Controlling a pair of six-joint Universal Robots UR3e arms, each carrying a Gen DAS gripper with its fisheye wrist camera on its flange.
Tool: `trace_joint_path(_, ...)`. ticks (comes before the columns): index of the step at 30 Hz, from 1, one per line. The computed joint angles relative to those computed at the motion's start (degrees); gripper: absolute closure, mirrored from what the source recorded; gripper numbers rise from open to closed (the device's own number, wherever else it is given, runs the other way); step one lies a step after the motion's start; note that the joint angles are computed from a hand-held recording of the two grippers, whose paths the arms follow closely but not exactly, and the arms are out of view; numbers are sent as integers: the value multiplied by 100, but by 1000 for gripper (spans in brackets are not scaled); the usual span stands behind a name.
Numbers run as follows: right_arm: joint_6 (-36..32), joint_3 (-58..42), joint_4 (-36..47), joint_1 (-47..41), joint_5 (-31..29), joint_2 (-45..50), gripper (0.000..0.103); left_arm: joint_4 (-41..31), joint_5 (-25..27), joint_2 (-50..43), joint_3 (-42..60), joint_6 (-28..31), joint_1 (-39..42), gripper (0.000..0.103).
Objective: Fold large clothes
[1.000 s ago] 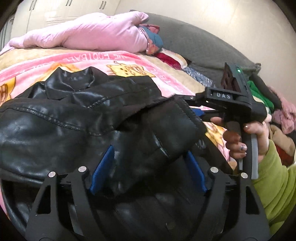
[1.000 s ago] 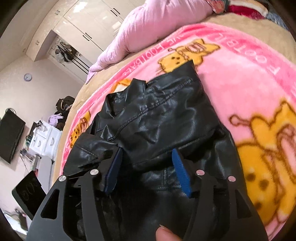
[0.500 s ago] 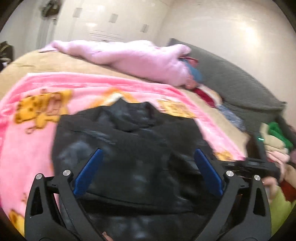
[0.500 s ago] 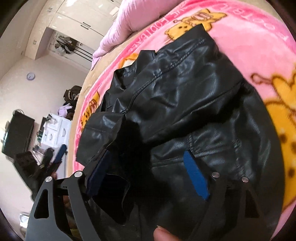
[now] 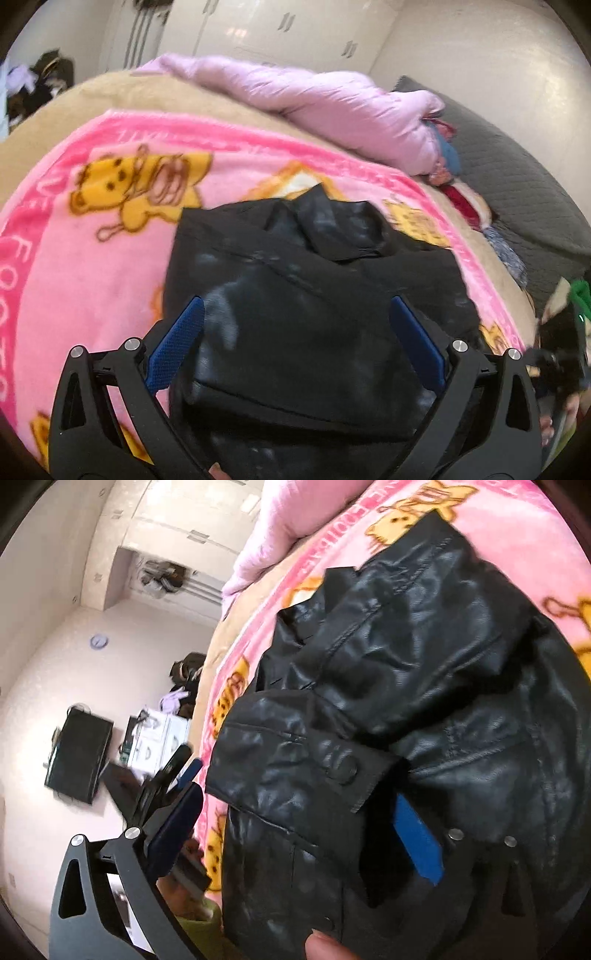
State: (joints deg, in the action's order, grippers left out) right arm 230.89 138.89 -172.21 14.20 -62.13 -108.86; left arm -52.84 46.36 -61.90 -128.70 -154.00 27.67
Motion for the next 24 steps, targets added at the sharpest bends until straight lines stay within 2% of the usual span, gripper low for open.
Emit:
trace_joint_path(2, 57, -5, 6, 47, -131, 124, 4, -3, -31, -343, 185, -75, 20, 10)
trace_joint_path(5, -16, 198, 308, -269, 118, -33, 4, 201, -198, -680, 415, -296, 28, 10)
trace_joint_path(7, 32, 528, 109, -544, 411, -192, 4, 265, -299, -683, 433, -297, 48, 10)
trace_joint_path(11, 146, 1066, -187, -834, 763, -630, 4, 493, -43, -699, 327, -345, -110, 10)
trace_joint_path(13, 193, 1047, -214, -845, 804, -624, 4, 454, -129, -707, 316, -332, -114, 10)
trace_joint_path(20, 59, 854, 481, -875, 924, -1251, 4, 925, 385, -971, 252, -391, -637, 10)
trace_joint_path(22, 146, 823, 427, -679, 716, -1128, 4, 989, 491, -1064, 228, -445, -690, 10)
trace_joint_path(24, 25, 326, 966, -104, 30, -673, 4, 996, 484, -1069, 203, -455, -674, 10)
